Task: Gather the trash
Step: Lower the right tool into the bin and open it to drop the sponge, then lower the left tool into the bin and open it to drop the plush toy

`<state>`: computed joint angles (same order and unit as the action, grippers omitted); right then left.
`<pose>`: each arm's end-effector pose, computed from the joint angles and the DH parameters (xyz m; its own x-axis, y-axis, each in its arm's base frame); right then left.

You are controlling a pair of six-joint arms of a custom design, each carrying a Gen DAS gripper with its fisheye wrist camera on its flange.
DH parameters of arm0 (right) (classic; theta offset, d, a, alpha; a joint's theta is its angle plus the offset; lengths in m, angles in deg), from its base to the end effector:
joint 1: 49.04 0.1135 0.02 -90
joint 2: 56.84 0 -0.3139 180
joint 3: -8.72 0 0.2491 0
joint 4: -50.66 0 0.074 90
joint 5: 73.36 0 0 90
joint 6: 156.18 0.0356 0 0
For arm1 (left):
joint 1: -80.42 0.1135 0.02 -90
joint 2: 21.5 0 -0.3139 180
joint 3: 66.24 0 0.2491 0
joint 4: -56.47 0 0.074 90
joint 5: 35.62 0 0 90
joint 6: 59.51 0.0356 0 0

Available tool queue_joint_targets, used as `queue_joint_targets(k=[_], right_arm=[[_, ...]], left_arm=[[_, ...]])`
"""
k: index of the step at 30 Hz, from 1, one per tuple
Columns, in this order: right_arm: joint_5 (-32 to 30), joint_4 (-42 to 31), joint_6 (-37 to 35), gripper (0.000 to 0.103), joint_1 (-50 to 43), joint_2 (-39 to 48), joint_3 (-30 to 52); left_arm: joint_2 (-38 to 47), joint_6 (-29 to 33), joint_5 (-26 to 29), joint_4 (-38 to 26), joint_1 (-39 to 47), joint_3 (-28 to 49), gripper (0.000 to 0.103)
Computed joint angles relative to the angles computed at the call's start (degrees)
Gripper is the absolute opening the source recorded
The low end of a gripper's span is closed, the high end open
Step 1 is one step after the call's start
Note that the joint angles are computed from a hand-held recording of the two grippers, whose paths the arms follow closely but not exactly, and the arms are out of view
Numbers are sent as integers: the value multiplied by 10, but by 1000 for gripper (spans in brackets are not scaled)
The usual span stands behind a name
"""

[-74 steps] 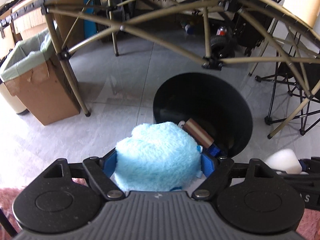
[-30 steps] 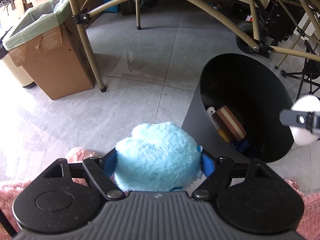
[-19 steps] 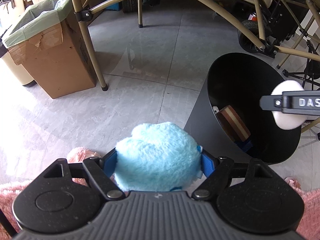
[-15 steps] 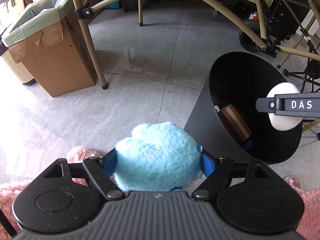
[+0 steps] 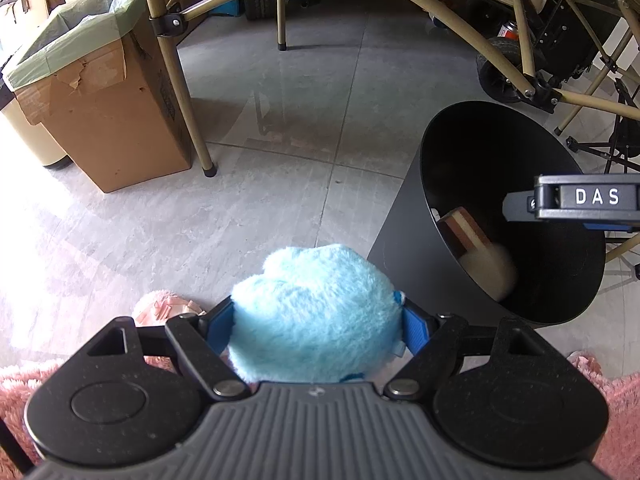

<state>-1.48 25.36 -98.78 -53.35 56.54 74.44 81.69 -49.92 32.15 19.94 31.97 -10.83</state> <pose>0.3438 -0.0148 0.1144 -0.7927 -0.4538 -0.4071 -0.5301 0.8429 0.0926 0.1889 -0.1928 0.1282 -0.7685 -0.5090 -0.3877 -0.5395 0.8412 -0.0350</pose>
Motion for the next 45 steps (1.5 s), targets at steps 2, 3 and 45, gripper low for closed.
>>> queue_joint_targets(k=[2,3,45], right_arm=[[7,3,4,103,-1,2,0],[10,2,5,103,-2,4,1],[-58,-100,-59,103,-141,-2,79]], left_arm=[[0,1,-1,-1,-1,1,82],[0,1,-1,-1,-1,1,82],[46,62,-95,-123,-41,180,82]])
